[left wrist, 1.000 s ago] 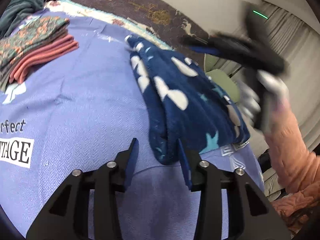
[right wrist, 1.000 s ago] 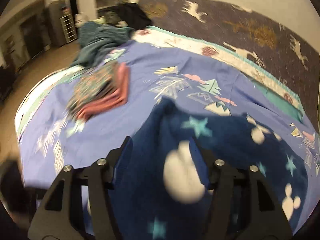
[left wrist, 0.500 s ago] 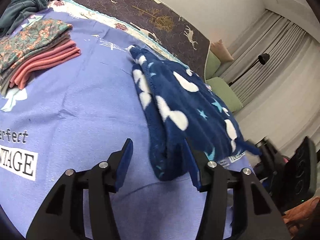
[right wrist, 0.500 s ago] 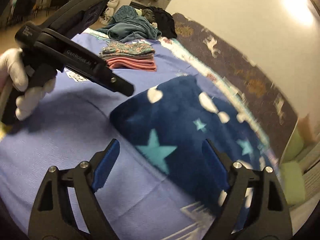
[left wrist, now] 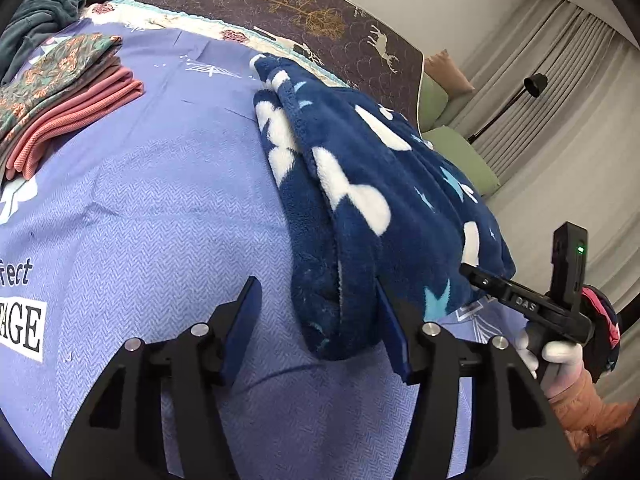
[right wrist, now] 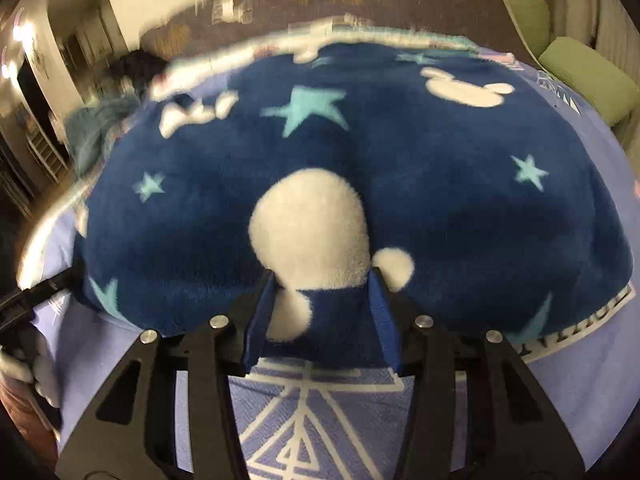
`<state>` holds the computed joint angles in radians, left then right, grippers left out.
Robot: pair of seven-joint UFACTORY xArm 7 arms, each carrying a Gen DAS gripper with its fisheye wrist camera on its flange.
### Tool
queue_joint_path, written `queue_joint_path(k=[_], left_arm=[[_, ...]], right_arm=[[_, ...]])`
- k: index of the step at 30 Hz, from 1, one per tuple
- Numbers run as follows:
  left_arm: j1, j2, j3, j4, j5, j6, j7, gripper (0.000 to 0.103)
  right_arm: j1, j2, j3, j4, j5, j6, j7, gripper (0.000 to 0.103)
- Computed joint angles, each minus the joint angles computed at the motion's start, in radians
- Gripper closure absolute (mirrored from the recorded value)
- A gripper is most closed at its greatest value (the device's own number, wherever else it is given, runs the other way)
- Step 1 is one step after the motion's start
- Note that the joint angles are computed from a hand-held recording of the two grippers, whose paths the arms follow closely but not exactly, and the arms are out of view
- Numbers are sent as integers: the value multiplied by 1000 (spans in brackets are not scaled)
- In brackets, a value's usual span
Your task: Fold small clothes
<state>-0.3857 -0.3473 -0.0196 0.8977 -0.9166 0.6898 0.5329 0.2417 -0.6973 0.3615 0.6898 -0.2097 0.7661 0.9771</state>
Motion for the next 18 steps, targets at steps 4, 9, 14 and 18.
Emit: queue_joint_path(k=[4, 9, 14, 18], left_arm=[[2, 2, -1, -1, -6, 0, -2, 46], [1, 5, -8, -1, 9, -15, -9, 46], [-3, 2, -8, -3, 10, -20, -12, 45], [2, 8, -29, 13, 70, -37, -46, 45]], right_arm=[[5, -1, -15, 52, 3, 48, -27, 67], [-78, 10, -29, 96, -54, -65, -40, 72], [-61, 130, -67, 95, -9, -73, -87, 72], [-69, 144, -104, 200, 3, -87, -119, 76]])
